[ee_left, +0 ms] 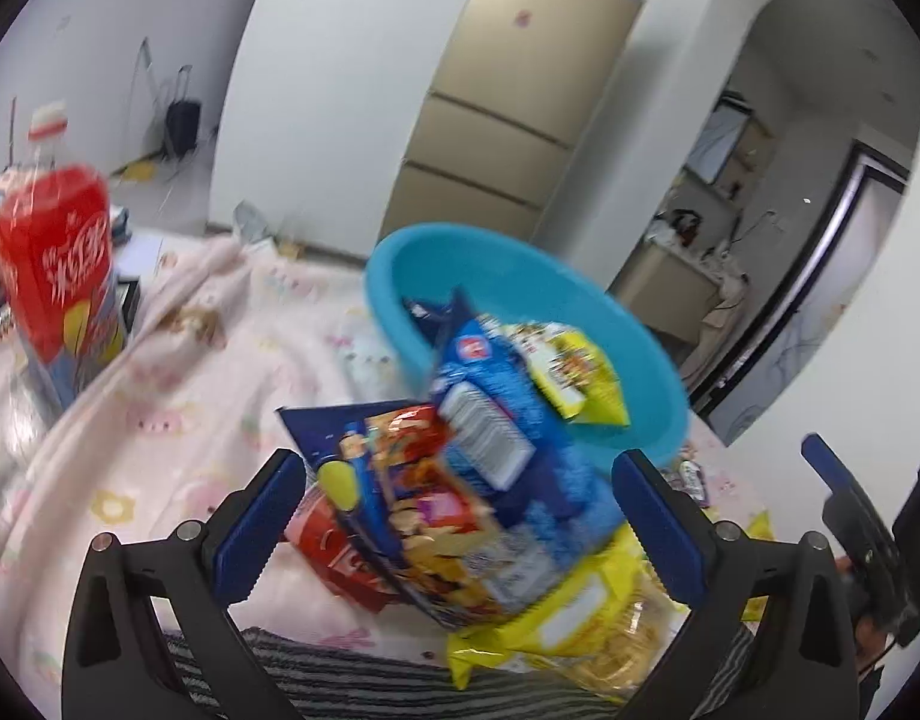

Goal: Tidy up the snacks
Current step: 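Reach left tool to the blue cartoon-printed bag and grasp it, then grasp the yellow bag with red logo with right tool while left tool lifts its bag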

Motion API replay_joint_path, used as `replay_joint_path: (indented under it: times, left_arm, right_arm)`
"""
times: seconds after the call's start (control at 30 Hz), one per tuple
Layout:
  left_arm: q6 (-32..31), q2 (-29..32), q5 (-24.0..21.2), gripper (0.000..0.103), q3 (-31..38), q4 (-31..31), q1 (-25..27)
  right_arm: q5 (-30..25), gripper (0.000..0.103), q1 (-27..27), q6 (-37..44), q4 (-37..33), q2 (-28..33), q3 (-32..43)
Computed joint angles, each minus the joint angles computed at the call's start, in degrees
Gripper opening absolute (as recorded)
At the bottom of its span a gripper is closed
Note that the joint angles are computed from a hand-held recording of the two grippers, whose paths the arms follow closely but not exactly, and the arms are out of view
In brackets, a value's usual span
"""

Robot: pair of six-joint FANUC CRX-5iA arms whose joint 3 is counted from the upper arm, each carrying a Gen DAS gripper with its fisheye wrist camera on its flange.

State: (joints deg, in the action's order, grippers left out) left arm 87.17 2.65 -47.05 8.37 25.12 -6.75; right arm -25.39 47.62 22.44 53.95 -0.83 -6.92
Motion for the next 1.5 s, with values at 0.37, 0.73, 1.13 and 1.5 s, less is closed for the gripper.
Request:
replay_joint_path:
  times: [0.37,0.73,1.13,1.5]
  left_arm:
    - [2.88,5.53,-2.99,0.103,3.17,4.39,0.04]
    - [0.59,3.88,2.42,0.089,-0.34,4.18,-0.76]
    - [-17.50,-2.57,13.48,0.072,-13.69,25.05,-0.68]
    - [-22.02,-6.52,18.13,0.072,-19.62,33.37,0.14]
  right_arm:
    - [0.03,0.103,-0.38,3.95,-8.98,0.48,0.14]
    - [-2.78,0.103,1.27,8.98,-12.86,2.11,2.32]
    - [-10.74,0.103,1.66,35.45,-40.39,7.67,15.92]
    - [-29.76,0.103,5.17,42.36,-41.38,19.80,32.83]
